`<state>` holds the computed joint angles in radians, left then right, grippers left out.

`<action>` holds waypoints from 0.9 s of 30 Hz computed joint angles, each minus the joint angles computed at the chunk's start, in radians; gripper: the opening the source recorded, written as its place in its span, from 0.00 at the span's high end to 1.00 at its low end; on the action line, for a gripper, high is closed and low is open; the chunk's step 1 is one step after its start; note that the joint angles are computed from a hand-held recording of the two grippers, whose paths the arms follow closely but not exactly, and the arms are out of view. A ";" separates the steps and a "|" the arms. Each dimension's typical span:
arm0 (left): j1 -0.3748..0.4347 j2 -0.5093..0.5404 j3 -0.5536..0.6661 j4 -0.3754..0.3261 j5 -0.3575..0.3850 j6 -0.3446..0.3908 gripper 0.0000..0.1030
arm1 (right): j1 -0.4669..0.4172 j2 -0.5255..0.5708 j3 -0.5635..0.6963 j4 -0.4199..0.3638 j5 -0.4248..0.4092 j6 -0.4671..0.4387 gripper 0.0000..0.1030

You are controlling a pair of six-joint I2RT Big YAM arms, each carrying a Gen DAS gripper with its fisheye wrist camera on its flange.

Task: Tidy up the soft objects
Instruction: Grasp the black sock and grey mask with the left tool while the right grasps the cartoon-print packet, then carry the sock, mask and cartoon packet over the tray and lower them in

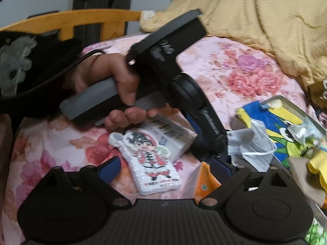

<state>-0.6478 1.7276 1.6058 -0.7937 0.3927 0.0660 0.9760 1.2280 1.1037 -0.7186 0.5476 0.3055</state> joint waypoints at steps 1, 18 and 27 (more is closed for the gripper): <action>-0.003 0.002 0.002 -0.005 -0.008 0.004 0.50 | -0.002 0.007 0.008 -0.010 -0.012 -0.007 0.13; -0.019 0.011 -0.003 0.014 -0.067 -0.038 0.86 | -0.015 0.106 0.121 -0.168 -0.057 -0.037 0.43; -0.020 0.003 -0.010 0.020 -0.057 -0.080 0.95 | 0.002 0.105 0.123 -0.181 0.005 -0.076 0.44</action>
